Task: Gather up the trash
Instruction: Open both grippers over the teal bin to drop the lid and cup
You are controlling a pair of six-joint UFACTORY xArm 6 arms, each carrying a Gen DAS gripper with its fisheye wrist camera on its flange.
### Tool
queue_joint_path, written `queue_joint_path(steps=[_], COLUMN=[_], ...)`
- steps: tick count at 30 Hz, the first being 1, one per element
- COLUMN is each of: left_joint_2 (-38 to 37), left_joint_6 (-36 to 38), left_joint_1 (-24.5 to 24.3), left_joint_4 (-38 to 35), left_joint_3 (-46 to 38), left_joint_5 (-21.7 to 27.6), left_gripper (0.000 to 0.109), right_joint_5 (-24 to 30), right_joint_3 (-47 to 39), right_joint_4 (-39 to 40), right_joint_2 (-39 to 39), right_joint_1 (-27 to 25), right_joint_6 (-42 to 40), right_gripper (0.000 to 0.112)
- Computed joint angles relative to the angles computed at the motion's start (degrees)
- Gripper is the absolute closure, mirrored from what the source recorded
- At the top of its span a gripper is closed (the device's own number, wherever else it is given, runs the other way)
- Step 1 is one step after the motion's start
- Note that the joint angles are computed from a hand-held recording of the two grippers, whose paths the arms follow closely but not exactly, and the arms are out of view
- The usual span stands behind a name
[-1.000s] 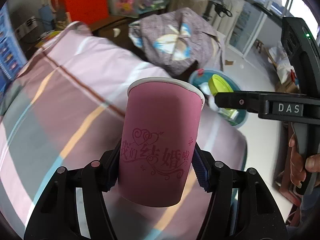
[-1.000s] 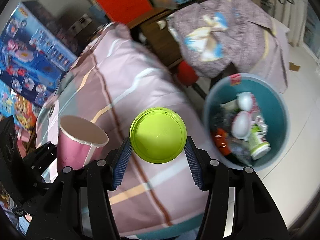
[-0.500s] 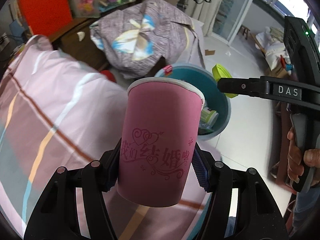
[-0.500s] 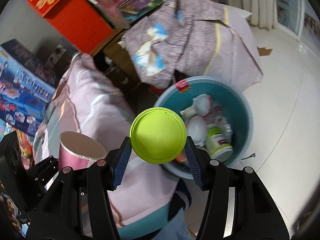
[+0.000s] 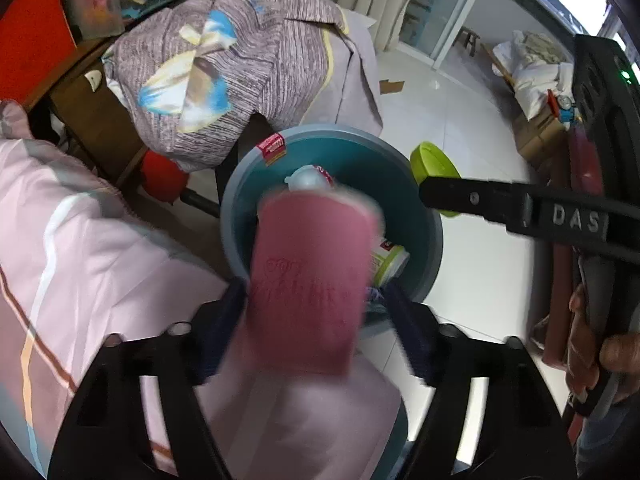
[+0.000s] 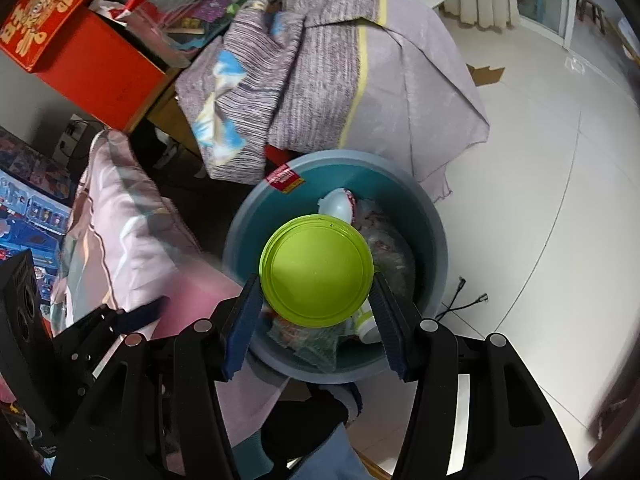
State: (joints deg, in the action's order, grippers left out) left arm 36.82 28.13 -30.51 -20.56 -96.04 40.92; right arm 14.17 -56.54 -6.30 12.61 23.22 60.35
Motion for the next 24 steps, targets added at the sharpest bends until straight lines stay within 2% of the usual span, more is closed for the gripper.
queue_joint_path(steps=[3, 8, 14, 17, 24], left_joint_2=[0.9, 1.7, 0.3, -0.6, -3.2], left_joint_6=[-1.3, -3.4, -4.3, -4.1, -4.8], left_joint_1=[-0.2, 0.6, 1.3, 1.6, 1.8], left_joint_4=[0.9, 2.0, 2.4, 1.7, 3.3], left_joint_3=[-0.5, -1.6, 0.9, 2.1, 6.1], left_joint_5=[-0.9, 1.3, 1.1, 1.2, -1.5], left_gripper=[0.016, 0.015, 0.015, 0.015, 0.011], right_joint_5=[0.4, 0.8, 1.8, 1.8, 3.6], right_joint_3=[-0.6, -2.3, -4.8, -5.7, -6.2], right_joint_4=[2.4, 5.3, 8.1, 11.9, 9.9], right_joint_2=[1.0, 2.7, 4.8, 5.6, 5.0], right_joint_1=[-0.1, -0.2, 0.4, 1.1, 1.7], right_joint_6=[-2.4, -5.4, -8.6, -12.2, -9.6], right_gripper=[0.06, 0.06, 0.059, 0.044, 0.037])
